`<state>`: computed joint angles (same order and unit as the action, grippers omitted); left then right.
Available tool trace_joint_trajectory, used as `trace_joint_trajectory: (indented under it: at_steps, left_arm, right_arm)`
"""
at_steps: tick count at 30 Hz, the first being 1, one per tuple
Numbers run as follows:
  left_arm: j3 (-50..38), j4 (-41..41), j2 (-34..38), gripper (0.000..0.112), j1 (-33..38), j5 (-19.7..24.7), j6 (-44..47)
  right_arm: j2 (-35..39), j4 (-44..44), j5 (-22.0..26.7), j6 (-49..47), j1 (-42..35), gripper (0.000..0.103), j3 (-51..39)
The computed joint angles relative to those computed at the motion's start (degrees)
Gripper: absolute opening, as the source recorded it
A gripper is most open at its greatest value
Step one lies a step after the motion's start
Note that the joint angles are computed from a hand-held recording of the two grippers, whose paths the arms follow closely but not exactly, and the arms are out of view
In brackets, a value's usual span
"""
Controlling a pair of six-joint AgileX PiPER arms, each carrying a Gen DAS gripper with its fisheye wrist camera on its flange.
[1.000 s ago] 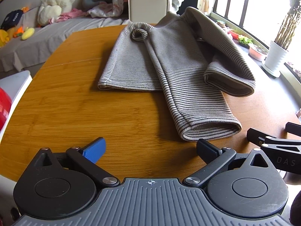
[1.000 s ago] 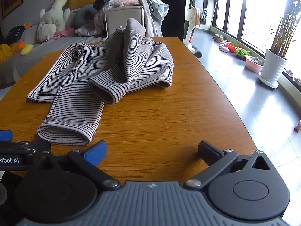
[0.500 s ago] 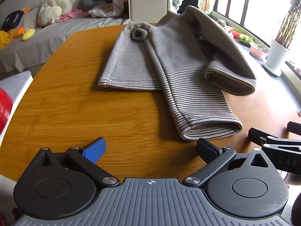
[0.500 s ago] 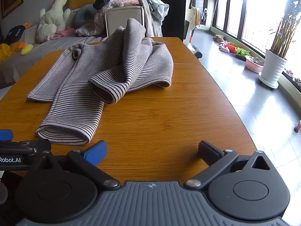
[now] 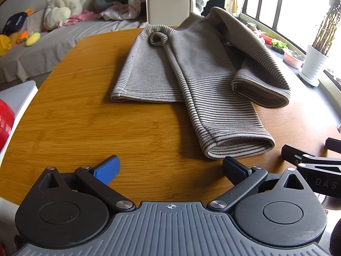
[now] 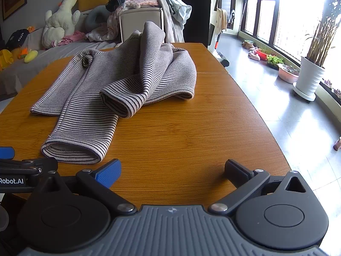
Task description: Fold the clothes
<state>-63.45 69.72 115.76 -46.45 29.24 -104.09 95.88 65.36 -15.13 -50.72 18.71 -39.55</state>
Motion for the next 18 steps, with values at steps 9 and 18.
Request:
trace_joint_trajectory:
  at_steps: [9,18]
  left_arm:
    - [-0.1,-0.3,-0.1,0.103,-0.2,0.3,0.2]
    - [-0.3,-0.7,-0.1,0.103,-0.1,0.4,0.8]
  right_arm:
    - [-0.1,-0.2,0.1,0.0,-0.2,0.103,-0.1]
    - [-0.5,0.8,0.3,-1.2,-0.3,0.103,-0.1]
